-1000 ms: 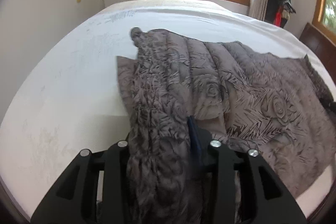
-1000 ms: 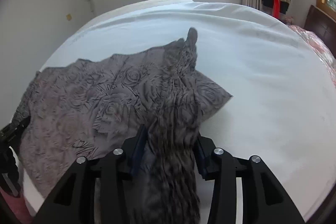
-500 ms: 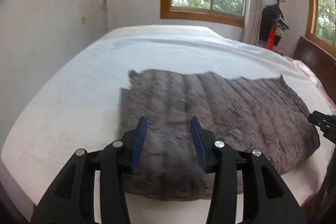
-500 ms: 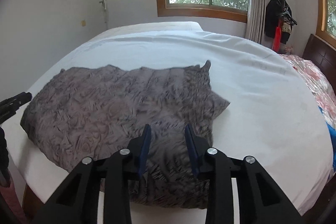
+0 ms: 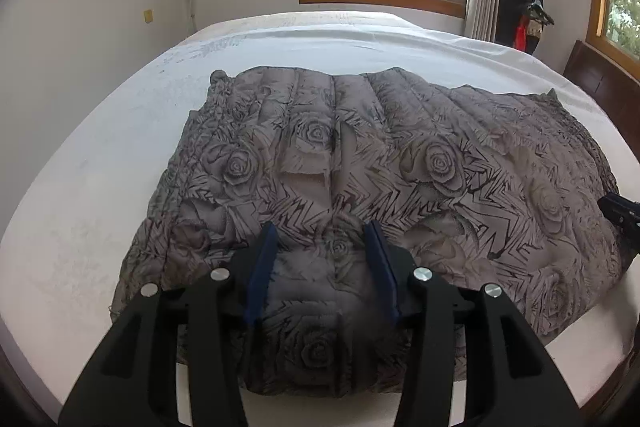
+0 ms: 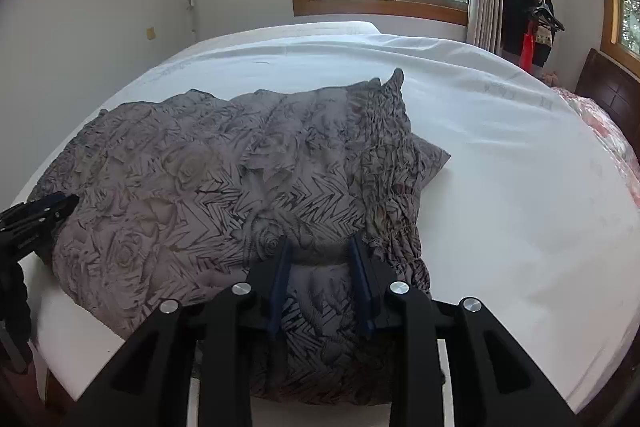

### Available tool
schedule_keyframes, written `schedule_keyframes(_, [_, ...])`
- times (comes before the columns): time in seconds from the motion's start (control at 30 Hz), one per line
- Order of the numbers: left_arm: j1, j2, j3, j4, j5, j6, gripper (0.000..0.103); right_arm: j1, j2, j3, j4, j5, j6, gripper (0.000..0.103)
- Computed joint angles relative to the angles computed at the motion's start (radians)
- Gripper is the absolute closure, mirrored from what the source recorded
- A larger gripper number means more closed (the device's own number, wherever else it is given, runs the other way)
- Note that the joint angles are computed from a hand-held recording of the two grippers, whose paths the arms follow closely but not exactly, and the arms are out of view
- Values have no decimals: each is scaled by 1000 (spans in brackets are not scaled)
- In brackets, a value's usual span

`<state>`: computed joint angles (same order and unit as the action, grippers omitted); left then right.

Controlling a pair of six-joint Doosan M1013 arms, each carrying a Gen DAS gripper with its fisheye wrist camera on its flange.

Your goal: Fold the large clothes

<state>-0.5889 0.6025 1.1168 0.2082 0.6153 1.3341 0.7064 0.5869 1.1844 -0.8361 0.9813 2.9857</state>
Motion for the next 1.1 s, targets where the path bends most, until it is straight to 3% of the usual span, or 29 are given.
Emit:
schedule_keyframes(0.63, [-3,4,8,38,-21,-16,56,7,13,0,-30,15,27,73])
schedule_keyframes(0.77, [-3,-16,27,60,-33,-20,40,8,12,0,-31,15,27,72])
schedule_keyframes(0.83, [4,-27,35,35,-37,-13,39,8,11,1,-29,12,26,72])
schedule_keyframes(1.0, [16,-57,61,142,-49,-133,21,6,4,13,-32,-6,36,72])
schedule_keyframes(1.1, [40,-63,61,106,-42,-146,15,5,3,15,-34,-9,38,72])
